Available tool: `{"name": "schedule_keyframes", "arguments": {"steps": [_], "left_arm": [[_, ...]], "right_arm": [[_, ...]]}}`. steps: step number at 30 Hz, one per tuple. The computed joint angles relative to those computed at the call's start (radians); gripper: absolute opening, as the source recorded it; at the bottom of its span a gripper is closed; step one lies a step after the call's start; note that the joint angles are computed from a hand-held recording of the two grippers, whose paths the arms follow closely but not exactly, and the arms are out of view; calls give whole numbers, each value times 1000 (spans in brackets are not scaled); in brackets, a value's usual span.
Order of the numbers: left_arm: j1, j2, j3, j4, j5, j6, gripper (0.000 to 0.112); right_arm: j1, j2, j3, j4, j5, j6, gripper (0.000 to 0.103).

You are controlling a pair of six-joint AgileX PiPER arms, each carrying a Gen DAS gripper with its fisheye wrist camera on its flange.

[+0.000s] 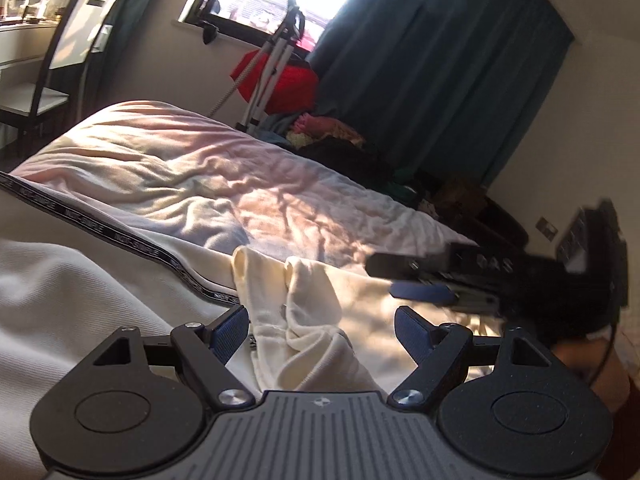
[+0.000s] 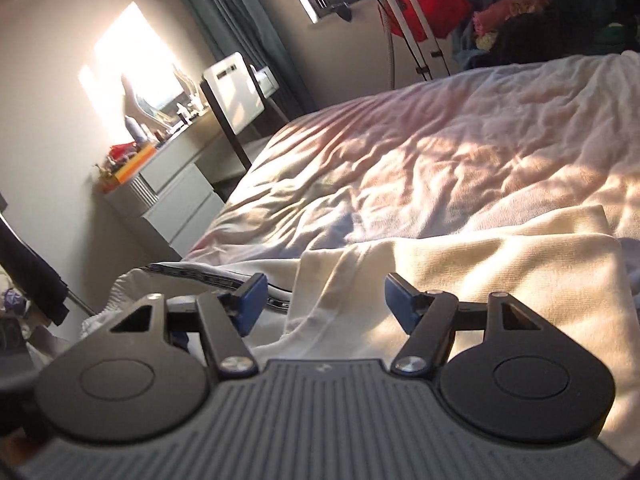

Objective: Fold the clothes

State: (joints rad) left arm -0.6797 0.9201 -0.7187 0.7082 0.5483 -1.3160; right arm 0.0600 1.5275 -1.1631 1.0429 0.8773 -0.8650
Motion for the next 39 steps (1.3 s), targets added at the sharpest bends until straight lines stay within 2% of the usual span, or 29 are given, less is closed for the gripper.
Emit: {"name": "schedule_keyframes", "arguments": {"steps": [3, 6, 8, 10, 11, 12, 13, 14, 15, 16, 17, 19, 21, 23, 27, 31, 33, 34, 36, 37, 39], "left_arm": [[19, 82, 3, -32, -93, 97, 81], [37, 156, -5, -40, -129, 155, 80], [47, 197, -15, -44, -129, 175, 78], [79, 217, -11, -129, -153, 250, 73], [95, 215, -2, -176, -168, 287, 64], [109, 213, 6, -198, -178, 303, 61], [122, 211, 12, -213, -187, 314, 60], [131, 207, 11, -237, -181, 330, 53], [138, 201, 7, -263, -170, 345, 49], [142, 190, 0, -283, -158, 360, 48], [139, 179, -7, -283, -145, 354, 45], [89, 155, -16, -173, -104, 248, 40], [40, 125, -20, -121, -67, 173, 29], [-16, 95, -19, -67, -24, 70, 28], [-41, 85, 7, -135, 13, 14, 25], [-78, 108, 11, -79, 44, -44, 25], [-108, 112, 10, -15, 61, -95, 28], [-134, 115, 7, 26, 83, -130, 31], [-190, 124, -3, 105, 140, -196, 42], [-217, 129, -9, 139, 168, -222, 52], [-277, 143, -27, 199, 235, -266, 68]], "right_arm": [[91, 173, -229, -191, 23, 209, 68], [188, 292, -389, -355, 32, 340, 68], [256, 336, -442, -484, 3, 429, 64], [302, 364, -466, -599, -25, 526, 60], [306, 375, -465, -611, -35, 545, 59], [299, 382, -461, -605, -38, 557, 55], [291, 386, -455, -601, -45, 569, 38], [283, 379, -436, -603, -67, 578, 21], [275, 369, -416, -600, -88, 580, 20], [268, 349, -391, -576, -106, 556, 13], [260, 330, -367, -551, -123, 532, 11], [246, 288, -320, -500, -157, 475, 10], [260, 229, -274, -459, -211, 384, 10], [285, 192, -258, -458, -240, 323, 10], [343, 205, -246, -539, -246, 308, 11], [368, 232, -146, -542, -349, 276, 12], [358, 215, -99, -461, -395, 214, 12], [351, 207, -94, -438, -393, 203, 13], [323, 190, -99, -381, -354, 179, 15], [303, 174, -96, -342, -336, 159, 16], [267, 119, -61, -270, -327, 116, 42]]}}
